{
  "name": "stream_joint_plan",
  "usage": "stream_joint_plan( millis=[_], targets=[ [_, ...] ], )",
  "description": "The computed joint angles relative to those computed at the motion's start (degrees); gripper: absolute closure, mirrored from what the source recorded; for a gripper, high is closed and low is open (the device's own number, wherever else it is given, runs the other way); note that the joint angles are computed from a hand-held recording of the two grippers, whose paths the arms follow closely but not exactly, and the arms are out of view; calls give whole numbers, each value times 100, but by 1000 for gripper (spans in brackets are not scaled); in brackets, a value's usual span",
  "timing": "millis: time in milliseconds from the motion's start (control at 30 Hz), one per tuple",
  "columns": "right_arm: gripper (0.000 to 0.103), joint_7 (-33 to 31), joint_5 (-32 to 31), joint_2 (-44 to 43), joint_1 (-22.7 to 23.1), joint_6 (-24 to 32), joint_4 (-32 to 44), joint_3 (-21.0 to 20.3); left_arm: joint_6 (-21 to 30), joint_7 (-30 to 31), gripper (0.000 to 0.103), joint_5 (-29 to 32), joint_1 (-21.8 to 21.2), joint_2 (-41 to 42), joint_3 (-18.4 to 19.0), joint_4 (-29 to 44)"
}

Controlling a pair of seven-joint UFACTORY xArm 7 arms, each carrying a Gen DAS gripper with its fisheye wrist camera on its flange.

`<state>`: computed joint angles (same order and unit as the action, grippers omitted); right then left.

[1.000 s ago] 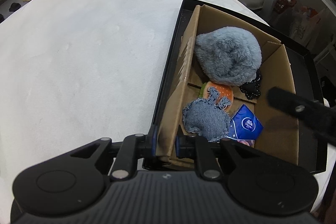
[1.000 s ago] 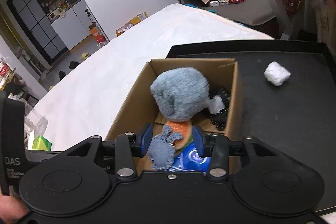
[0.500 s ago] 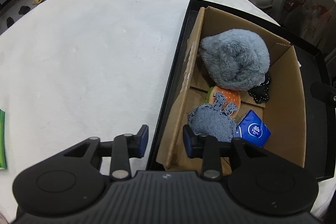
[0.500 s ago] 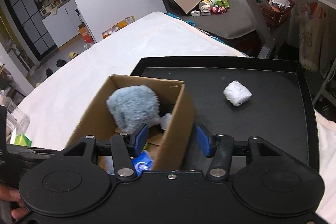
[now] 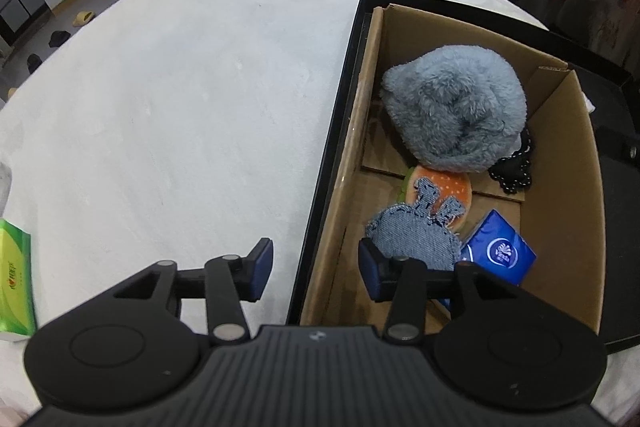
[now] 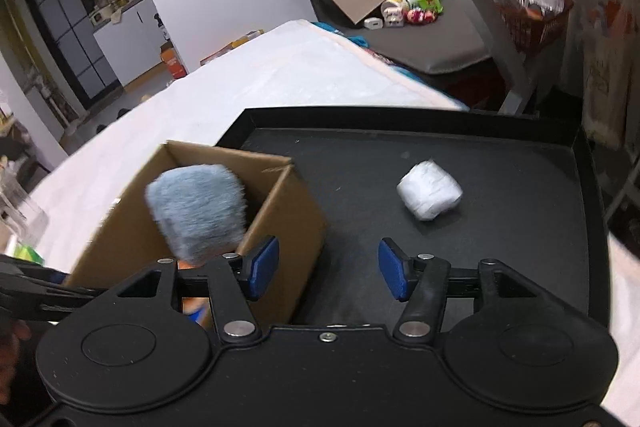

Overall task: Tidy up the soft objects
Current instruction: 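Move the right gripper to the white cloth bundle and grasp it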

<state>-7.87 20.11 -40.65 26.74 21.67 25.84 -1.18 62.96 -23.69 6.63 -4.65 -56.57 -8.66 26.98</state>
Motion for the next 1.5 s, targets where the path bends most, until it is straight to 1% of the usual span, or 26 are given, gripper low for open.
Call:
stream_joint_plan(
  millis=[67, 167, 200, 267, 333, 433, 500, 567, 700, 767, 933, 1000, 1033, 1067, 1100, 1133, 1233, 1333, 1500],
  targets=[
    [46, -104, 17, 189, 41, -175, 45, -99, 1, -38, 51, 59, 28, 58, -64, 15],
    [46, -259, -14, 400, 2, -317, 117, -163, 23, -94, 48, 124, 34, 220, -130, 83],
    [46, -317, 49, 433, 38, -392, 128, -249, 14, -114, 47, 151, 33, 255, -148, 96],
    [46, -429, 132, 521, 75, -424, 175, -374, 23, -161, 46, 214, 37, 374, -198, 155],
    [46, -590, 179, 612, 98, -338, 249, -471, 13, -246, 45, 275, 55, 512, -242, 213],
    [44, -730, 130, 764, -37, -324, 377, -379, -52, -320, 45, 332, 37, 680, -236, 251],
    [41, -868, 197, 876, -30, -352, 470, -427, -65, -356, 45, 381, 22, 764, -247, 268],
    [35, -939, 209, 1012, -105, -391, 541, -402, -90, -400, 45, 418, 2, 823, -258, 273],
    [29, -1115, 155, 1358, -273, -464, 664, -334, -124, -432, 45, 504, -29, 883, -254, 262],
    [28, -1136, 124, 1512, -382, -548, 695, -265, -68, -444, 45, 498, -54, 816, -234, 233],
    [28, -1444, 323, 1903, -346, -677, 829, -360, -39, -438, 45, 550, -65, 862, -243, 251],
    [29, -1380, 262, 1997, -502, -721, 829, -217, -78, -475, 45, 545, -68, 903, -246, 261],
    [34, -1316, 213, 2032, -583, -703, 834, -151, -87, -487, 45, 552, -73, 910, -253, 261],
    [48, -1272, 182, 2060, -632, -627, 863, -113, -99, -492, 45, 562, -79, 919, -258, 259],
    [57, -1248, 181, 2072, -657, -517, 891, -98, -102, -499, 45, 562, -92, 917, -266, 254],
    [59, -1223, 162, 2076, -693, -432, 911, -66, -103, -504, 45, 560, -104, 911, -267, 244],
    [59, -969, -61, 1908, -876, -470, 777, 167, -77, -533, 45, 537, -114, 891, -246, 221],
    [59, -801, -72, 1758, -852, -462, 709, 163, -62, -535, 45, 516, -118, 840, -216, 198],
    [60, -469, -205, 1362, -928, -271, 582, 151, -28, -497, 45, 428, -149, 686, -155, 165]
  ],
)
